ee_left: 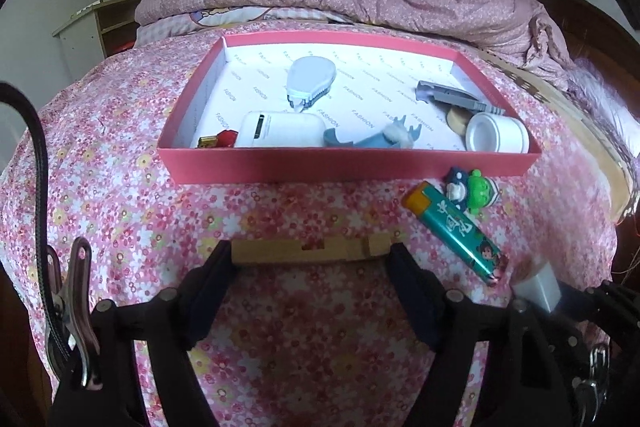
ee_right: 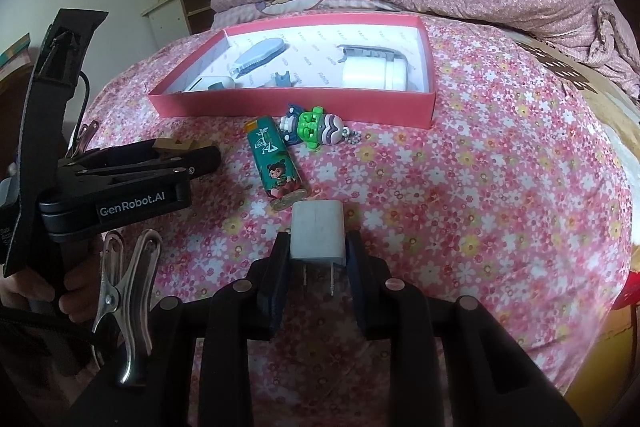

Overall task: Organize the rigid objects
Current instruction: 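Lift the wooden stick with the left gripper while the right holds the charger plug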

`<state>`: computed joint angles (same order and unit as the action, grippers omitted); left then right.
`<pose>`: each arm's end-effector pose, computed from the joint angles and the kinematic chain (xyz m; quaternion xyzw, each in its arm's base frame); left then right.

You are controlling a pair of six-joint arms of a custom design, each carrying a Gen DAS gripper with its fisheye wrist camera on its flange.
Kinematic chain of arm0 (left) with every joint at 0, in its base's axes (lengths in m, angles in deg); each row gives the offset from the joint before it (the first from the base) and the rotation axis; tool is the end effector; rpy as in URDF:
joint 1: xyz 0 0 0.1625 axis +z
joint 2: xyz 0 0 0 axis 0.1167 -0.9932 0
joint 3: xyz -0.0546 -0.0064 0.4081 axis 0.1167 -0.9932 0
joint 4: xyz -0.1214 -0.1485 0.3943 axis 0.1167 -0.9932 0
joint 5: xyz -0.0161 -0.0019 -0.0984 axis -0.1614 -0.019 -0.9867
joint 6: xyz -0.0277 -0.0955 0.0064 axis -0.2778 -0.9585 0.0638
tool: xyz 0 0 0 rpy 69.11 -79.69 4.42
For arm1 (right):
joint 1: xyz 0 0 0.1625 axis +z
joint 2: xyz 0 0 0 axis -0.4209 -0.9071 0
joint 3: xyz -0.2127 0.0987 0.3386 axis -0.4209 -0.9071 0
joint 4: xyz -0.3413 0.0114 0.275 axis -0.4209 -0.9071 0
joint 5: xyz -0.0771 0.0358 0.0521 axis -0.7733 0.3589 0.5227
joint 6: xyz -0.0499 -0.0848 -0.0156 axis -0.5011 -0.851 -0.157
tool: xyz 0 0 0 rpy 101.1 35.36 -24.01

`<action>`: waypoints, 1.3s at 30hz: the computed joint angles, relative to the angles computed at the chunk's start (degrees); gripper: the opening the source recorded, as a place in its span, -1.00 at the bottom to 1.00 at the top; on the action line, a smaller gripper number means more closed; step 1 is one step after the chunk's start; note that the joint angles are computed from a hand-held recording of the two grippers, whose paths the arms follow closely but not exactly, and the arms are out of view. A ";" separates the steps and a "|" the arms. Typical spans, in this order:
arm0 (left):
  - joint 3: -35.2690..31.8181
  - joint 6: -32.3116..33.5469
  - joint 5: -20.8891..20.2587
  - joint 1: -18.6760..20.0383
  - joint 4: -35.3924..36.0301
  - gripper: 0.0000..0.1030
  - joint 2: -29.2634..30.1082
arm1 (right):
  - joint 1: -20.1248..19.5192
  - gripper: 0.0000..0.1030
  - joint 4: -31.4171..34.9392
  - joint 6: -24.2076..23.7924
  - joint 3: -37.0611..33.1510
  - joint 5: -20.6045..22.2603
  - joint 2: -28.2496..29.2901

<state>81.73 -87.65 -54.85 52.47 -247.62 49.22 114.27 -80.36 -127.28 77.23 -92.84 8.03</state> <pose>-0.1529 -0.6818 0.0411 0.0853 0.8398 -0.3792 0.3791 0.1024 -0.7132 0.1324 0.3098 -0.9159 0.1728 0.1881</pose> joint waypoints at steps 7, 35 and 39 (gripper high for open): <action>2.07 -0.06 -0.30 -0.21 -0.11 0.57 -1.46 | 0.20 -0.38 -0.57 -0.82 0.03 -0.42 0.25; 5.04 4.11 0.91 -0.74 -3.46 0.57 -3.20 | 0.35 -0.50 -3.70 -1.54 0.74 -1.74 0.46; 5.11 6.15 0.21 -0.99 -4.61 0.57 -3.84 | 0.12 -0.50 -2.11 0.08 0.00 -0.36 0.05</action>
